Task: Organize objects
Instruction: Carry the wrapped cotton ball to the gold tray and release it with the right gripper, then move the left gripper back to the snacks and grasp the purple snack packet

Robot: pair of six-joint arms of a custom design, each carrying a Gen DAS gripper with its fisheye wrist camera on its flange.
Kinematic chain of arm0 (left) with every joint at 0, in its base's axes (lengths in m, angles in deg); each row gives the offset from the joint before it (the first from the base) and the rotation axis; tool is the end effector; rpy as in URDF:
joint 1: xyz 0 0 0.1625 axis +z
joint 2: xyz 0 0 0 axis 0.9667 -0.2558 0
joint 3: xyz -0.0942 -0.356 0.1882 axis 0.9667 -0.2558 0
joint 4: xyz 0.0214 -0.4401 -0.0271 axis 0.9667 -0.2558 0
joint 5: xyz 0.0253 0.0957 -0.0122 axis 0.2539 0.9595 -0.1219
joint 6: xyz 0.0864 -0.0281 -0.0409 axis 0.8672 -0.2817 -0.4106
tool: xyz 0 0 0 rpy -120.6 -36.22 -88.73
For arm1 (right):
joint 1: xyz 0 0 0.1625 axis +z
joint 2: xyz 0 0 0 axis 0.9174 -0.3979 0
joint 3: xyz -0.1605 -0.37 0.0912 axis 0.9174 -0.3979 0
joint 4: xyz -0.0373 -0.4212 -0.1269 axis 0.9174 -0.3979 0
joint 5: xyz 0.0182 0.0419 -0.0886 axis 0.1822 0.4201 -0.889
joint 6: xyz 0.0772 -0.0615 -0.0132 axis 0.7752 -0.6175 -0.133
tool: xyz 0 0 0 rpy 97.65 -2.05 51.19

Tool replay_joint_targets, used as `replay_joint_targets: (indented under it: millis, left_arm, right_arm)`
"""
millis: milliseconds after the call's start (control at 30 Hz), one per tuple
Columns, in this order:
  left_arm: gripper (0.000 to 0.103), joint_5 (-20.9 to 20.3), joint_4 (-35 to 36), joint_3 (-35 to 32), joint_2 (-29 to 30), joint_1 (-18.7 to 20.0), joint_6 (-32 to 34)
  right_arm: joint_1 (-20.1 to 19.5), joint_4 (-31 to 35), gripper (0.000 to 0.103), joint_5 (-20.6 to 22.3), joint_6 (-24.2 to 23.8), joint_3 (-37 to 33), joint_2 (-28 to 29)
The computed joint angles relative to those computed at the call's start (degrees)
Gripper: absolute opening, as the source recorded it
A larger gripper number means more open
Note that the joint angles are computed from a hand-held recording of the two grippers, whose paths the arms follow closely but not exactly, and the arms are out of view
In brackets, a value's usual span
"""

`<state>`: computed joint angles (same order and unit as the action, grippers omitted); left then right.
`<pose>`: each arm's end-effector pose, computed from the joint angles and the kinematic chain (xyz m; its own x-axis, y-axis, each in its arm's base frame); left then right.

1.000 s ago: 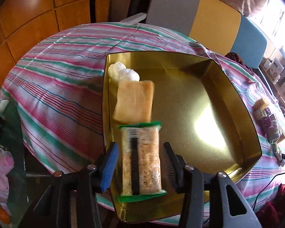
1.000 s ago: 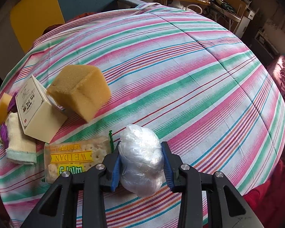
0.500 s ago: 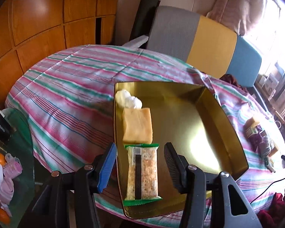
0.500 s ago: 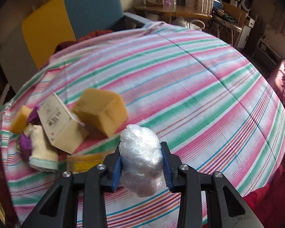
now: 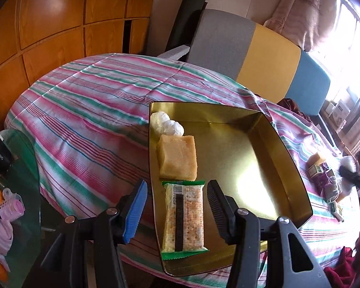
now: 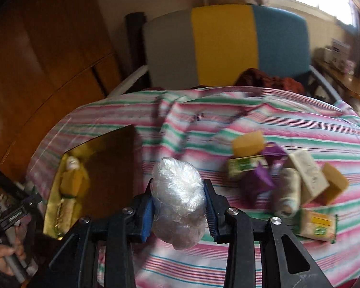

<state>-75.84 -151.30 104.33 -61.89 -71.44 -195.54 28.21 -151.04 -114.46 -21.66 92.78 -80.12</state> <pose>-0.2593 -0.2128 0.1489 -0.6696 -0.6282 -0.3962 0.0143 0.5224 -0.8526 0.1590 -0.4600 0.3075 -0.6355 -0.6910 0.3444 -0.7654 0.6226 -0.1629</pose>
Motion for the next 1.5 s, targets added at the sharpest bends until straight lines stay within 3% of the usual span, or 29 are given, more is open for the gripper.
replay_joint_targets:
  millis: [267, 500, 633, 1033, 1500]
  left_arm:
    - [0.053, -2.3, 2.5, 2.8, -4.6, -1.8, -5.1]
    - [0.053, -2.9, 2.3, 4.2, -6.3, -2.5, -6.3]
    - [0.053, -3.0, 1.7, 4.4, -6.2, -2.3, -6.0]
    - [0.053, -1.7, -1.0, 2.7, -2.6, -0.6, -1.9]
    - [0.053, 3.2, -8.3, -1.6, 4.1, 3.8, 10.2]
  right_arm:
    - [7.7, 2.2, 0.039, -1.2, -3.2, 8.1, 5.9]
    - [10.4, 1.9, 0.040, -4.3, -3.9, 11.6, 12.2]
    - [9.5, 6.9, 0.056, -2.8, -5.0, 12.3, 12.0]
    - [6.1, 7.1, 0.064, 1.4, -3.7, 11.9, 7.2]
    - [-2.9, 8.3, 0.071, 4.8, -2.9, 5.2, 0.4]
